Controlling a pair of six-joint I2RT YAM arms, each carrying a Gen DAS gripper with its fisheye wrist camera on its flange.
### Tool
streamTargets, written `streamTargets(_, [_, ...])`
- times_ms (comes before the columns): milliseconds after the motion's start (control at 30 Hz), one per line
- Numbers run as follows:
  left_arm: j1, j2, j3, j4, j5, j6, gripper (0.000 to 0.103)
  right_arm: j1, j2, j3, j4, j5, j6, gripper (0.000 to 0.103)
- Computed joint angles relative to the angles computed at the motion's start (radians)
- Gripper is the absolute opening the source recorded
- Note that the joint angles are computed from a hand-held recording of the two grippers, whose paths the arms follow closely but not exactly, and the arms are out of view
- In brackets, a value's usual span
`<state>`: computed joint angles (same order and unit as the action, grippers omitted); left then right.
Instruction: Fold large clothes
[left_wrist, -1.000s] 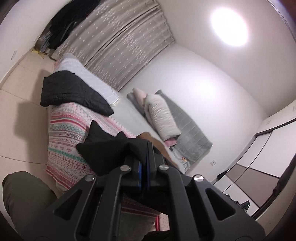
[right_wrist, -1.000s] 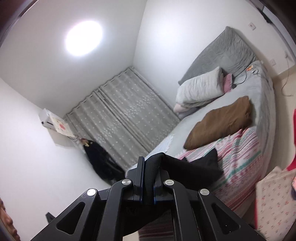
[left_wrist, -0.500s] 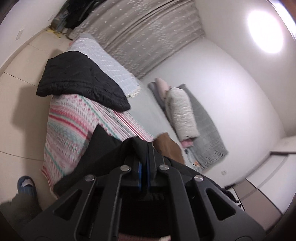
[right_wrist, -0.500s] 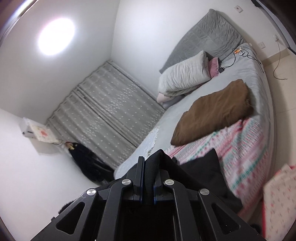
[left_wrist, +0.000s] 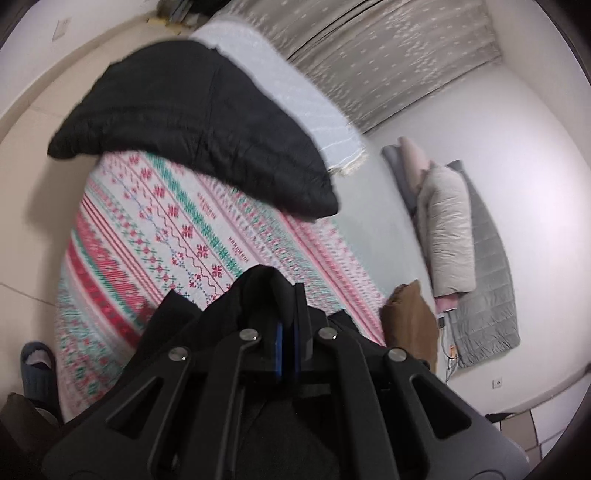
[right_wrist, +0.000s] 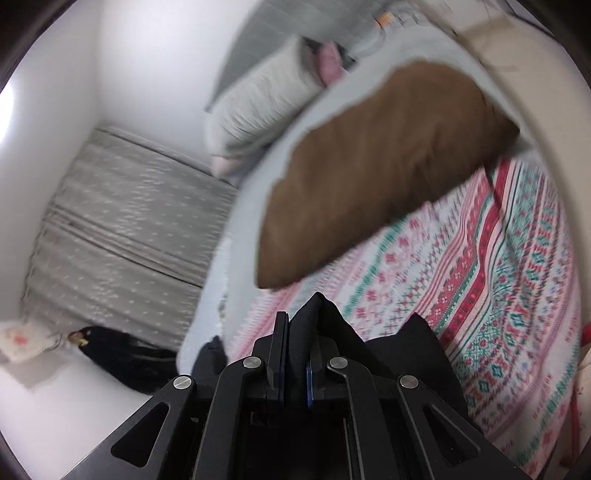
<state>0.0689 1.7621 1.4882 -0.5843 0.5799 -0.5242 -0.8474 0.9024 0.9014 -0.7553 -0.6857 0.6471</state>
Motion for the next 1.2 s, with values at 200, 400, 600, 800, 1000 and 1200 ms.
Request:
streamTargets(200, [-0.066, 0.173, 0.206, -0.070, -0.055, -0.004, 0.005, 0.082, 0.221, 0.025, 0.136, 0.074, 0.035, 0.006])
streamTargets(400, [-0.128, 0.296, 0.346, -0.116, -0.167, 0.037, 0.006, 0.165, 0.352, 0.067, 0.223, 0.166, 0.084, 0.006])
streamTargets(600, [-0.129, 0.417, 0.507, -0.225, -0.151, 0.037, 0.009, 0.200, 0.432, 0.083, 0.264, 0.210, 0.099, 0.007])
streamTargets(800, [-0.089, 0.526, 0.636, -0.330, -0.015, 0.014, 0.030, 0.182, 0.483, 0.036, 0.336, 0.167, 0.169, 0.013])
streamTargets(1000, [-0.022, 0.524, 0.690, -0.341, 0.132, -0.031, 0.056, 0.078, 0.451, -0.117, 0.535, -0.005, 0.307, 0.024])
streamTargets(1200, [0.027, 0.472, 0.663, -0.279, 0.202, -0.033, 0.069, -0.027, 0.351, -0.201, 0.647, -0.065, 0.366, 0.039])
